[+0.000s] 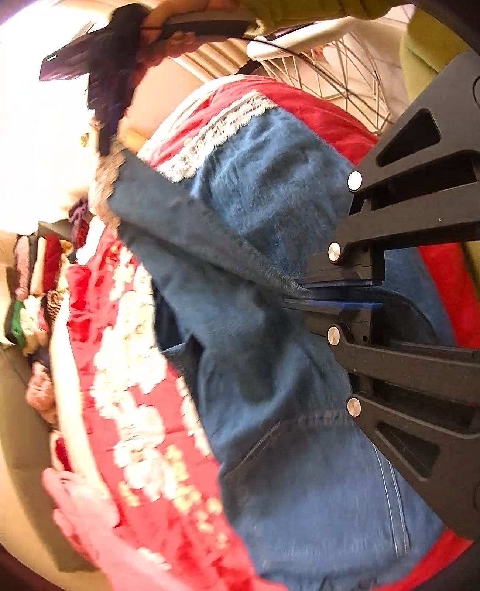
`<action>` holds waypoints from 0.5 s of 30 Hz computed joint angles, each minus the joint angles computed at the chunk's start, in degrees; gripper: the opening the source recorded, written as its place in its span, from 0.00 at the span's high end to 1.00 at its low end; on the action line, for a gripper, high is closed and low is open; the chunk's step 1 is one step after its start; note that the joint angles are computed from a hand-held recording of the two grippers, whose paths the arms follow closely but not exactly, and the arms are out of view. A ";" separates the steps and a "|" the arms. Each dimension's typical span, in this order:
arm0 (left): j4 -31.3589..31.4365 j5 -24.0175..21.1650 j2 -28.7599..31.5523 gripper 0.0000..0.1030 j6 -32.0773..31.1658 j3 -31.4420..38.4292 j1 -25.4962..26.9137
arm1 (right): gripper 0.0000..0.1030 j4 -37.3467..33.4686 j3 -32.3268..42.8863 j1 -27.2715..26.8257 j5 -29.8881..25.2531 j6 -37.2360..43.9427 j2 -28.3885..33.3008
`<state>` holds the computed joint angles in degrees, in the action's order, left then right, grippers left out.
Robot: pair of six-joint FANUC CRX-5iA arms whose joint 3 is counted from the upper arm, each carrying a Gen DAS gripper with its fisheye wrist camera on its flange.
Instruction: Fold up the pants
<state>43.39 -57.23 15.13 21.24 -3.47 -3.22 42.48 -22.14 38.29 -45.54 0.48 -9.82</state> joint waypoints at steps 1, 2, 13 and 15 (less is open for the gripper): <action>0.82 -0.40 -0.59 1.00 -1.29 -0.46 0.49 | 0.86 0.64 -1.94 1.45 -0.42 -1.86 -1.94; 1.31 -0.07 -1.28 1.00 -2.45 -1.05 0.73 | 0.86 1.07 -3.43 2.92 -1.04 -3.39 -3.35; -3.27 0.64 -5.34 0.99 -8.25 -5.78 1.51 | 0.86 -2.28 -15.77 14.70 -3.84 -17.09 -12.25; -3.57 1.40 -6.55 0.99 -10.40 -7.21 1.41 | 0.86 -2.91 -15.84 15.57 -5.18 -17.10 -12.10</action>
<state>39.82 -55.83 8.58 10.83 -10.69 -1.81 39.58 -37.97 53.86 -50.72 -16.61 -21.92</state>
